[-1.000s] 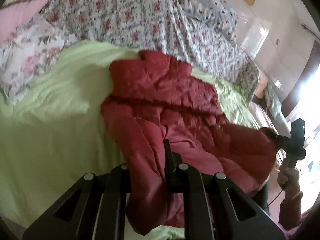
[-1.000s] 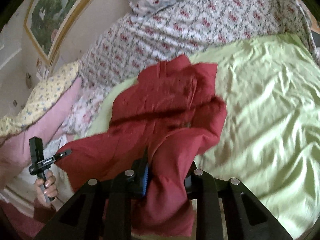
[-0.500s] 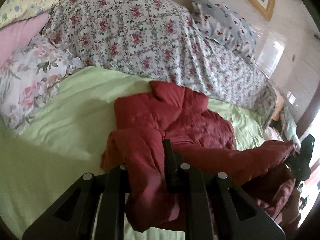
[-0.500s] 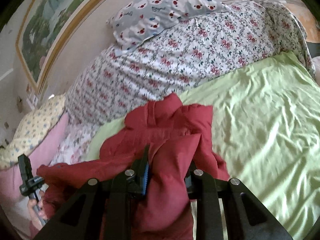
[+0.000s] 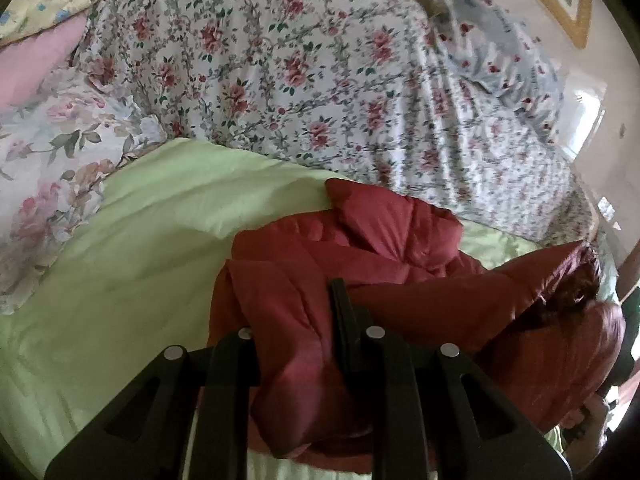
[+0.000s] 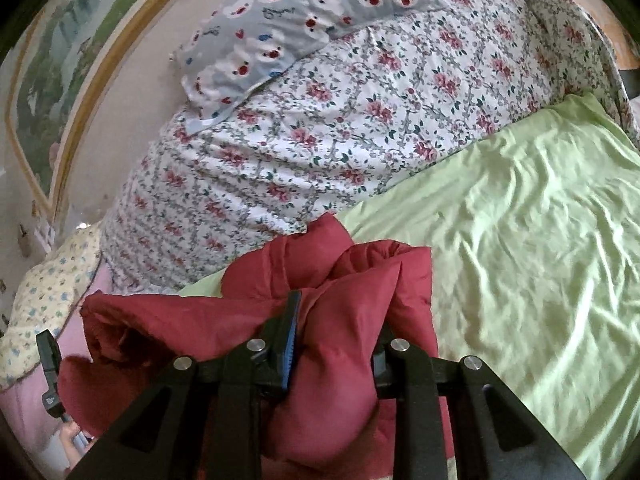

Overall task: Fold large clothes
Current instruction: 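Grasp the folded coat edge with both tools and fold it toward the collar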

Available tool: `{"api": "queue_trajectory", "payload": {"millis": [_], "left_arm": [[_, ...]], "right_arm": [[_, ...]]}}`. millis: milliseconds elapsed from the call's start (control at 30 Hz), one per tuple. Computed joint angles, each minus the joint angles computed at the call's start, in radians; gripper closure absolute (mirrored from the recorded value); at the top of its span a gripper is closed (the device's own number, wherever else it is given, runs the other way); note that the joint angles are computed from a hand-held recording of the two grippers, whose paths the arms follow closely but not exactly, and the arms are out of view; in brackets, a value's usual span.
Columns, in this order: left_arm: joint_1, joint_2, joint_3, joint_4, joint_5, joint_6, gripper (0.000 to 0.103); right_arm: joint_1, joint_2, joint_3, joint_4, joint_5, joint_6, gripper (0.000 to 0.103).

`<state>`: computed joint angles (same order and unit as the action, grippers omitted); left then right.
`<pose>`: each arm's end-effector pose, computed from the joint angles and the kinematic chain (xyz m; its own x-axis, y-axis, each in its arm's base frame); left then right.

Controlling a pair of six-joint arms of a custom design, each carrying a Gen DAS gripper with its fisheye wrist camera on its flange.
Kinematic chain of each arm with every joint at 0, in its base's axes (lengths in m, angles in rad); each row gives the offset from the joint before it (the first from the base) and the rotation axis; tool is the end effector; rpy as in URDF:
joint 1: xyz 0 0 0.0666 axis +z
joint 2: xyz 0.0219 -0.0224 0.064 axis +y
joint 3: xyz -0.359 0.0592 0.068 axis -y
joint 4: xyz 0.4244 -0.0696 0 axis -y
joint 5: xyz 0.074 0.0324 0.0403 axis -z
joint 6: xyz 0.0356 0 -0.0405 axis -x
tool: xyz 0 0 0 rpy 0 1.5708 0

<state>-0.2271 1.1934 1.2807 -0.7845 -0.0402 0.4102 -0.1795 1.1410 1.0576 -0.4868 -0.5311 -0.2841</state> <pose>0.4479 -0.1024 0.4559 -0.6514 -0.2584 -0.7133 -0.0707 0.9568 -0.2821 0.4411 -0.0621 0.3932 -0.5843 0.3516 -0.7314 -0.1060 0.8604 0.4984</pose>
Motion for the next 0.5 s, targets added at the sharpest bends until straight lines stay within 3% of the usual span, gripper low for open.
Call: {"api": "queue_trajectory", "payload": {"millis": [500], "left_arm": [[0.066, 0.333, 0.205, 0.003, 0.053, 0.038, 0.084]], "right_arm": [[0.060, 0.313, 0.184, 0.043, 0.131, -0.032, 0.076]]}}
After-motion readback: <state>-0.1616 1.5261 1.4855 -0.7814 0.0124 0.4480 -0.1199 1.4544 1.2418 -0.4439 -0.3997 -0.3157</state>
